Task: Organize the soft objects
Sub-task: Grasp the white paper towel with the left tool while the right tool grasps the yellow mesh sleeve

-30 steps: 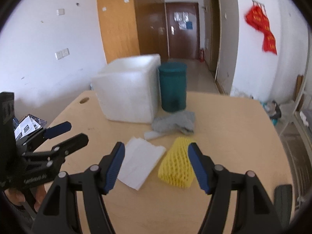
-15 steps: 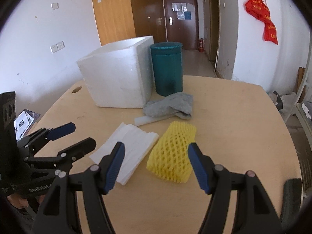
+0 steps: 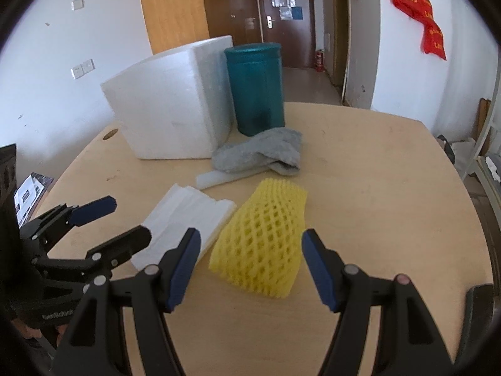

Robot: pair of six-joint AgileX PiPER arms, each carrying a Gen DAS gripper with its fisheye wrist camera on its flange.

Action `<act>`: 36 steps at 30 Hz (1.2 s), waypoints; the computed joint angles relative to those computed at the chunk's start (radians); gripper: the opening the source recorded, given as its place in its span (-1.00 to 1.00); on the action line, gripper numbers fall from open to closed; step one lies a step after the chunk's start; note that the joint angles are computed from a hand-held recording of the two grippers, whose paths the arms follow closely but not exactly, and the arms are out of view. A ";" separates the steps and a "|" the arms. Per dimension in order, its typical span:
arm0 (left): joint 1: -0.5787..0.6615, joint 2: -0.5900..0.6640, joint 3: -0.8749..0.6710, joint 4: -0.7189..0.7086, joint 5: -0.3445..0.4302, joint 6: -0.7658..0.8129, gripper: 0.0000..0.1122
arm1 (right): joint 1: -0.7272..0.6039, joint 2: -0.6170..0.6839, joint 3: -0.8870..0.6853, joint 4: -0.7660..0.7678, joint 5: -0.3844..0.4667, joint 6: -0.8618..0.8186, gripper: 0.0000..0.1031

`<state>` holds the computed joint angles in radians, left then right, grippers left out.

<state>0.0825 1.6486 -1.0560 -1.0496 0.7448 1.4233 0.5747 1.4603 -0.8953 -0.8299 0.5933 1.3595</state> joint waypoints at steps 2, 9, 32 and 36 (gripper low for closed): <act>-0.012 0.014 -0.005 0.014 -0.016 -0.016 0.35 | -0.011 0.016 -0.003 0.003 -0.005 -0.010 0.38; -0.049 0.047 -0.030 0.090 -0.046 -0.086 0.35 | -0.039 0.048 0.000 0.030 -0.026 -0.055 0.38; -0.098 0.098 -0.063 0.235 -0.075 -0.233 0.27 | -0.075 0.061 0.009 0.048 -0.053 -0.082 0.38; -0.117 0.086 -0.047 0.253 -0.118 -0.243 0.05 | -0.070 0.054 0.013 0.045 -0.053 -0.080 0.38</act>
